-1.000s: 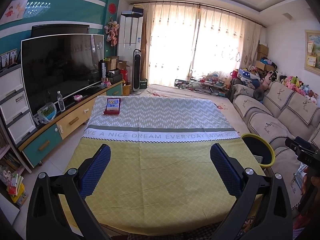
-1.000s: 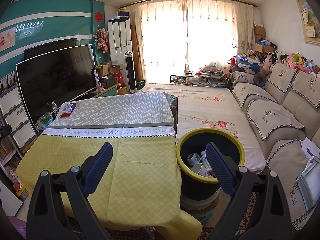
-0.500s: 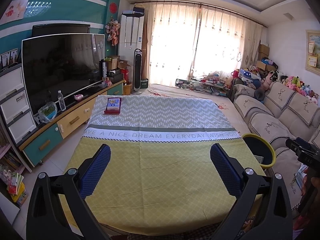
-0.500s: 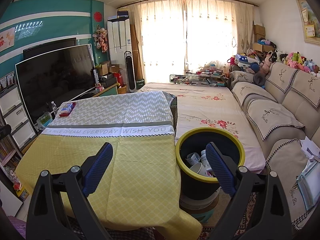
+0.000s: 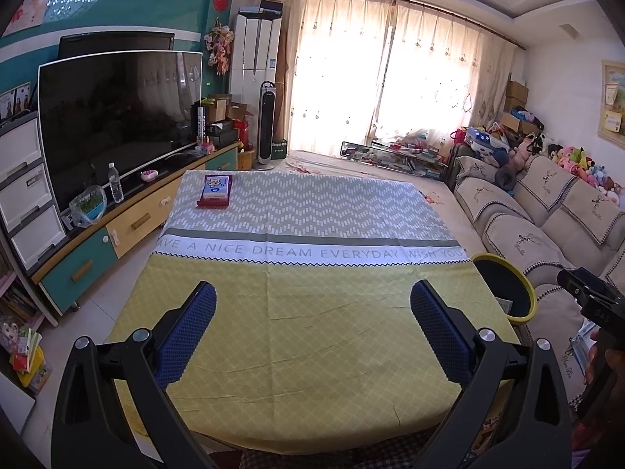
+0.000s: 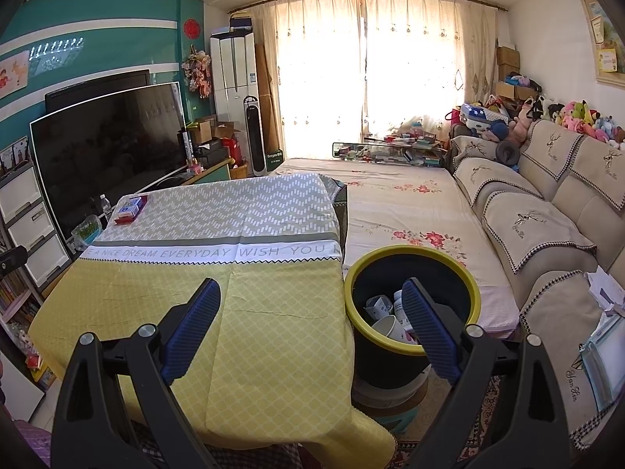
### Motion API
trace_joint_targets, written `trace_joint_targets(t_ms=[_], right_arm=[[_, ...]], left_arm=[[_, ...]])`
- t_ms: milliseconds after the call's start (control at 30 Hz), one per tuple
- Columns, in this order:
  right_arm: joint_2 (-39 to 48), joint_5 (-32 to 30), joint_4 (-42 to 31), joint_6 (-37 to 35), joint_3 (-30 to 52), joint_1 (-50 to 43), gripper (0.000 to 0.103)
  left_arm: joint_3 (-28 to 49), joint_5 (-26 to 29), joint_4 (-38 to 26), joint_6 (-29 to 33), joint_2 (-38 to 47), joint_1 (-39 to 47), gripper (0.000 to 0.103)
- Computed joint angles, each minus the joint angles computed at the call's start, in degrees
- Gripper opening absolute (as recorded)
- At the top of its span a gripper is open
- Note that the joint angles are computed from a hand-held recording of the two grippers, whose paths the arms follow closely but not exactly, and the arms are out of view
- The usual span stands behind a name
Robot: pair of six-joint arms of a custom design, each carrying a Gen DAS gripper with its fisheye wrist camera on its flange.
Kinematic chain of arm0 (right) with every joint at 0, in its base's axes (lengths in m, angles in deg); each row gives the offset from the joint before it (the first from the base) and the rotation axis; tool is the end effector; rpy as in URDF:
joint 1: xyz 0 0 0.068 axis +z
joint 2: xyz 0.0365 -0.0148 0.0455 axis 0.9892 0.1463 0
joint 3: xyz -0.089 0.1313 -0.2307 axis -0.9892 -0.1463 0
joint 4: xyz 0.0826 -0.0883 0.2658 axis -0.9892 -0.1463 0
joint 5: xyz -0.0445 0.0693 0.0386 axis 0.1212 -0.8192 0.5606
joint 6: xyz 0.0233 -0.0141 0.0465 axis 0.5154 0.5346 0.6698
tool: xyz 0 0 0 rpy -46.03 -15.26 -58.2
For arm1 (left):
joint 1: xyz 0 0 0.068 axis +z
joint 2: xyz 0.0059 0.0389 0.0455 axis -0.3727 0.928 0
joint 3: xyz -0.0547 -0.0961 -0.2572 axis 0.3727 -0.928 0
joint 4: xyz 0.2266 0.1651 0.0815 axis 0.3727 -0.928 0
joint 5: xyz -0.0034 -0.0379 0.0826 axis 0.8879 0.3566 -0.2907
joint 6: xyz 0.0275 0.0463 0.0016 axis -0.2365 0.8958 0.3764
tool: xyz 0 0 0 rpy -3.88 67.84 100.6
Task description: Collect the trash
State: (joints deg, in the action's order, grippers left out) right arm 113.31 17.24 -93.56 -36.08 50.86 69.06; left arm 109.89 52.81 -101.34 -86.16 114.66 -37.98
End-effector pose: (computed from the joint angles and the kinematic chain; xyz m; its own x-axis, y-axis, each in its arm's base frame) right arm 0.2347 -0.0403 0.3139 -0.5029 -0.0202 -0.8641 -0.1310 0.9900 0.0531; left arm 0.1859 -0.0447 0.2991 -0.5235 -0.1277 -0.8424 -0.0736 0.9918 -0.1046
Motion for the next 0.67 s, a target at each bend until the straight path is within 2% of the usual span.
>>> trace_joint_targets(t_ms=[100, 200, 400, 467, 567, 667], right_arm=[[0.24, -0.14, 0.06, -0.21, -0.09, -0.12, 0.089], [0.45, -0.3, 0.1, -0.37, -0.19, -0.19, 0.089], [1.87, 0.24, 0.54, -0.5, 0.26, 0.36, 0.089], [2.6, 0.95, 0.92, -0.46, 0.66, 1.09, 0.089], [5.42, 2.5, 1.61, -0.72, 2.58, 3.54, 0.089], [11.7, 5.26, 2.69, -0.15, 6.91, 7.52, 0.091]], left_arm=[[-0.29, 1.85, 1.15, 0.42, 0.66, 0.16, 0.098], [-1.2, -1.01, 3.8, 1.35, 0.05, -1.94, 0.098], [-0.21, -0.77, 4.82, 2.55, 1.49, -1.96, 0.098], [0.97, 1.18, 4.32, 2.39, 3.61, 0.3, 0.098], [1.8, 5.34, 7.3, 4.84, 7.63, 5.33, 0.098], [4.9, 7.92, 11.21, 7.59, 16.75, 10.29, 0.098]])
